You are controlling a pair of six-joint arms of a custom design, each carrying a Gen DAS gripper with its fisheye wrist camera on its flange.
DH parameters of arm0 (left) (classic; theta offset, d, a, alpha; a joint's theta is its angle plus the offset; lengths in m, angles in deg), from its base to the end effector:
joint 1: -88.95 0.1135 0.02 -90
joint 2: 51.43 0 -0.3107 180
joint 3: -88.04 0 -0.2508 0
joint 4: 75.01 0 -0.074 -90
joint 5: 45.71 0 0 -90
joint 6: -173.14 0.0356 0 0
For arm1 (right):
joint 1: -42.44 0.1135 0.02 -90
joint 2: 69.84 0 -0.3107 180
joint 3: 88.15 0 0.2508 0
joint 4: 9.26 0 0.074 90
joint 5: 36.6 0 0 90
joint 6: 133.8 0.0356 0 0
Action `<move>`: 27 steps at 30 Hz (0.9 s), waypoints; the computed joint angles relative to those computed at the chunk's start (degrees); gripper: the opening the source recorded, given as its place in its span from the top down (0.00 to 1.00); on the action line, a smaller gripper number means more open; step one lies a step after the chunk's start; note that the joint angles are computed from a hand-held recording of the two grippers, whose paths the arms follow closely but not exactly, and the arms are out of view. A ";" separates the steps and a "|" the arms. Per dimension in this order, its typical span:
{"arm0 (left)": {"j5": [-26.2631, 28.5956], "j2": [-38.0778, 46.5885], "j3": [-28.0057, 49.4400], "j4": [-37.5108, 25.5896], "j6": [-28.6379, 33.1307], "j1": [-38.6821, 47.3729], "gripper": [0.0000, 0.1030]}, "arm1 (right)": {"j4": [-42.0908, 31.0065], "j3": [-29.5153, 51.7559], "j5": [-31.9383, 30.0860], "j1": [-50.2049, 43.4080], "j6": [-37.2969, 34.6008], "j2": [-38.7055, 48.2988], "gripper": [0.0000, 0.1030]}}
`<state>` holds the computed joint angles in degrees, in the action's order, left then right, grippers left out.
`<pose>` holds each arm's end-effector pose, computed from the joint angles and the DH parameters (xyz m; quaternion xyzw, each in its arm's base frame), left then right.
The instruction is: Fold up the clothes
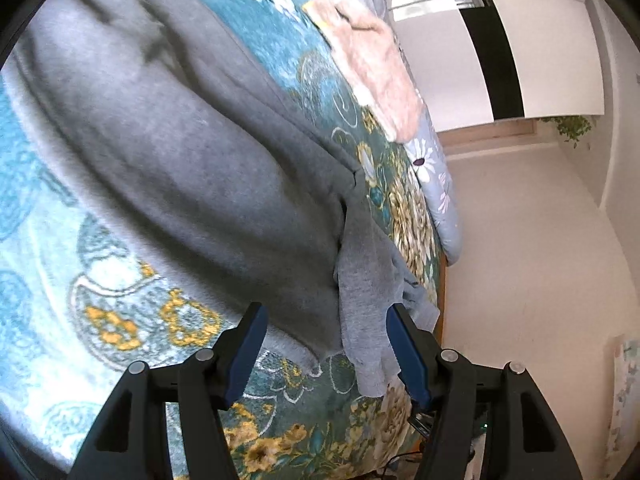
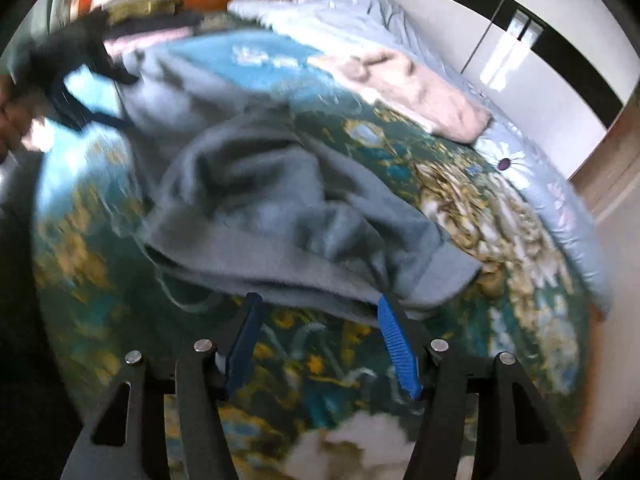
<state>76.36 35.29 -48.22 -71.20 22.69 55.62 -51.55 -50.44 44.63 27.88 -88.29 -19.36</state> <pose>0.2123 -0.1622 0.1869 -0.0883 0.8717 -0.4716 0.0997 0.1266 -0.0273 0.2082 -0.2678 0.9129 -0.0840 0.2964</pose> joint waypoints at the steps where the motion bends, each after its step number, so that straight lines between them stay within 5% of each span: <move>1: 0.22 -0.42 -0.63 0.68 -0.49 0.43 0.36 | 1.07 -0.33 -0.08 -0.98 -0.69 0.16 0.41; 7: 0.45 -2.02 -1.46 0.43 -0.75 1.25 0.35 | 6.84 -2.18 2.56 2.27 1.61 -0.27 0.41; 10: 0.32 -1.89 -1.44 0.57 -0.83 0.90 0.35 | 4.37 -1.51 3.22 8.36 2.74 0.29 0.41; 16: 0.71 -1.77 -2.07 0.35 -0.71 0.93 0.35 | 5.31 -2.89 16.91 28.67 7.59 -3.34 0.41; 23: 1.86 -1.02 -3.58 3.03 -1.86 1.89 0.35 | -1.70 -0.11 21.47 37.25 13.21 -9.96 0.41; 27: 2.36 -1.12 -3.76 2.72 -1.43 1.67 0.35 | 0.81 -1.10 22.37 40.18 15.52 -5.12 0.41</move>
<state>78.72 34.17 -51.98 -68.47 21.26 57.29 -50.74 -51.54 67.00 68.06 -72.78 -24.48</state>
